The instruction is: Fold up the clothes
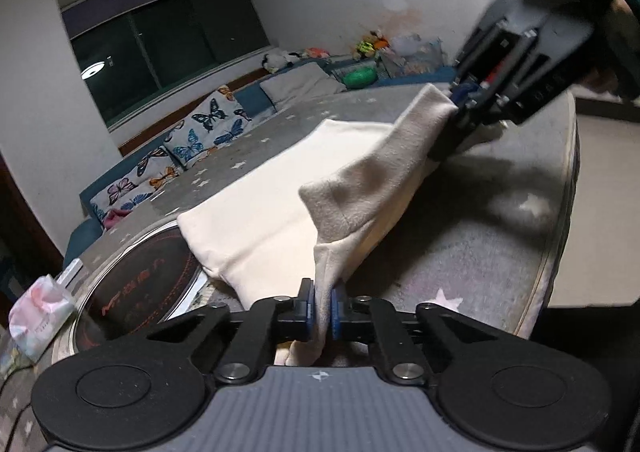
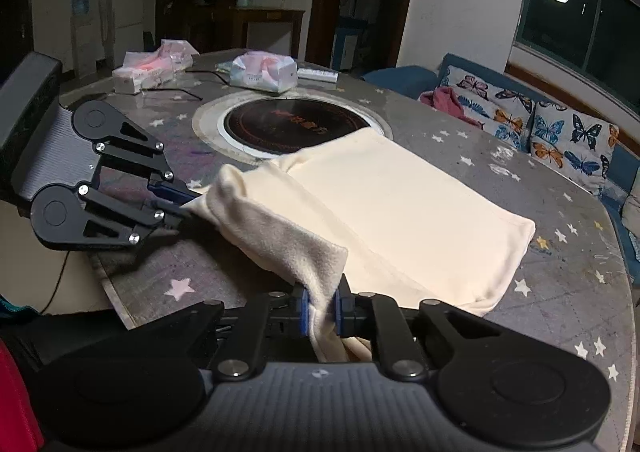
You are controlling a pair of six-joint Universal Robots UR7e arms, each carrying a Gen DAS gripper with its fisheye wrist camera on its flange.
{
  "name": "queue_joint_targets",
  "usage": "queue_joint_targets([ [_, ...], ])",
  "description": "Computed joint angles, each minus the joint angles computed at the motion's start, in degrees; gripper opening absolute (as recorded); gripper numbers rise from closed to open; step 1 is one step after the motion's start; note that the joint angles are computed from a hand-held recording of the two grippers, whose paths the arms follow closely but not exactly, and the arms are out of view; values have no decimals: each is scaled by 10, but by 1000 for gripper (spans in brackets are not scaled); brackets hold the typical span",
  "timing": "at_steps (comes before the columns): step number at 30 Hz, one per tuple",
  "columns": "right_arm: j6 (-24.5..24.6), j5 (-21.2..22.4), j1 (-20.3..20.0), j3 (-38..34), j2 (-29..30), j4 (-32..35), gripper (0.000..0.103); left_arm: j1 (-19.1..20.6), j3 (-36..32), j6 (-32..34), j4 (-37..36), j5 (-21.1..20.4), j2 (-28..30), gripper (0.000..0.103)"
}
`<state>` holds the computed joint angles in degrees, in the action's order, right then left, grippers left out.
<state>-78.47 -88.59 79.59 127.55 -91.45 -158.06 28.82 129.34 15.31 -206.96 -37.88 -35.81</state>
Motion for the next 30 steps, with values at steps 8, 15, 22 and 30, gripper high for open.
queue_joint_targets([
  [8, -23, 27, -2, 5, -77, 113, 10, -56, 61, -122, 48, -8, -71, 7],
  [15, -8, 7, 17, -1, -127, 198, 10, -88, 70, -156, 92, 14, -101, 7],
  [22, 52, 5, 36, -42, -61, 138, 9, -38, 0, -51, 47, 29, -74, 7],
  [30, 103, -37, 59, -129, 65, 70, 9, 59, -148, 45, 69, 4, -20, 6],
])
